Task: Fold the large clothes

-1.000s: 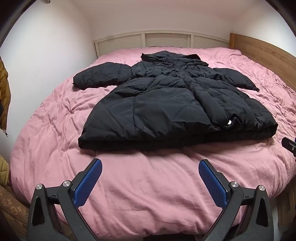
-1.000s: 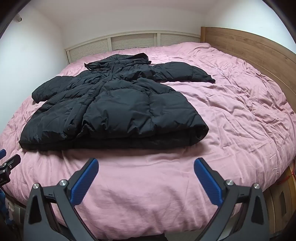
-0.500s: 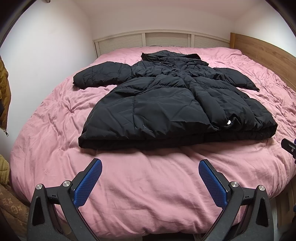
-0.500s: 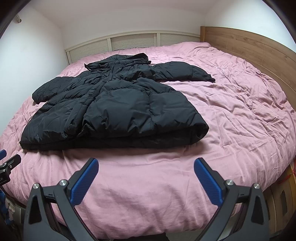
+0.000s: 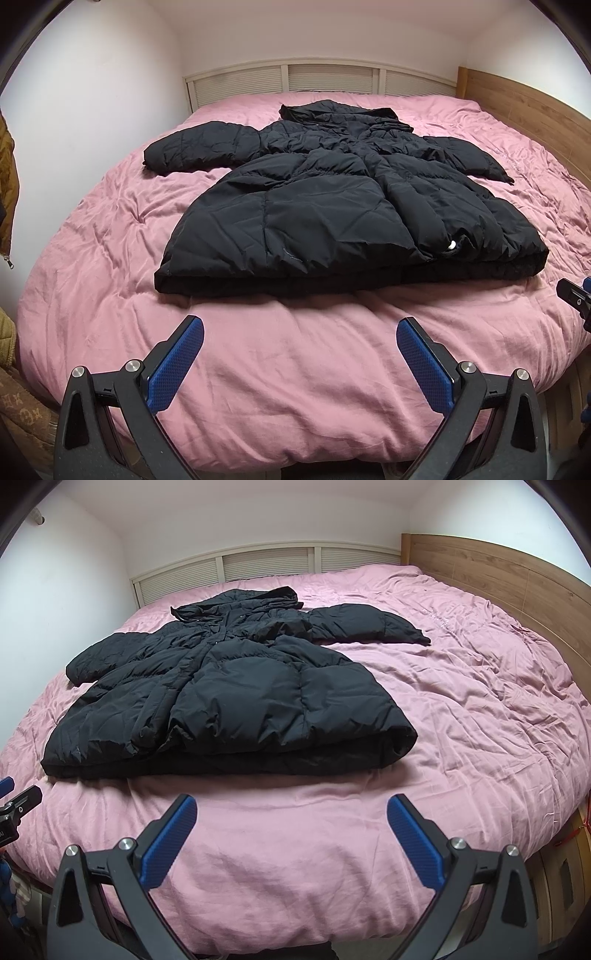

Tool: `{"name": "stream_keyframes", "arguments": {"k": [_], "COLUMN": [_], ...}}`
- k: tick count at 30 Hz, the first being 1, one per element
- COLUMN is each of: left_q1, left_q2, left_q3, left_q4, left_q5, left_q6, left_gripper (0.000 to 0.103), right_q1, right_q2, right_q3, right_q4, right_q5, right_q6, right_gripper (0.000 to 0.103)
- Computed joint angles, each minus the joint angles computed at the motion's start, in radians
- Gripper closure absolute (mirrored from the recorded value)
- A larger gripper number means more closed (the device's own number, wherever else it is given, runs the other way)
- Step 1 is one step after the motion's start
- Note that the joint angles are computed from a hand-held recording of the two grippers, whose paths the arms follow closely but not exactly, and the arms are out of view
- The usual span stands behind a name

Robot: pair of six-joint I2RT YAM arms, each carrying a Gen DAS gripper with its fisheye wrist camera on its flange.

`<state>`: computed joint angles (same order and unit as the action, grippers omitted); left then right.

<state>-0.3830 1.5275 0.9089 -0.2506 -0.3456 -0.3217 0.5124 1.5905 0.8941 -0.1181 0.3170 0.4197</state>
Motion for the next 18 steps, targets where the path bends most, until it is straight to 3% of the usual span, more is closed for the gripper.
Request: {"name": "stream_keyframes", "arguments": {"k": [10, 18], "left_q1": [0.003, -0.01], "left_q2": [-0.017, -0.026], "left_q3": [-0.008, -0.007], "left_q4": [0.001, -0.004], "left_q5": [0.029, -0.013], "left_q6": [0.008, 0.01], "left_gripper": [0.001, 0.001], "right_q1": [0.014, 0.015], "right_q2": [0.002, 0.006], "right_q3": [0.003, 0.008], "right_q4": [-0.003, -0.002], "right_q5": [0.009, 0.008], "right_q6": [0.012, 0.015], "right_gripper": [0.0, 0.0]}}
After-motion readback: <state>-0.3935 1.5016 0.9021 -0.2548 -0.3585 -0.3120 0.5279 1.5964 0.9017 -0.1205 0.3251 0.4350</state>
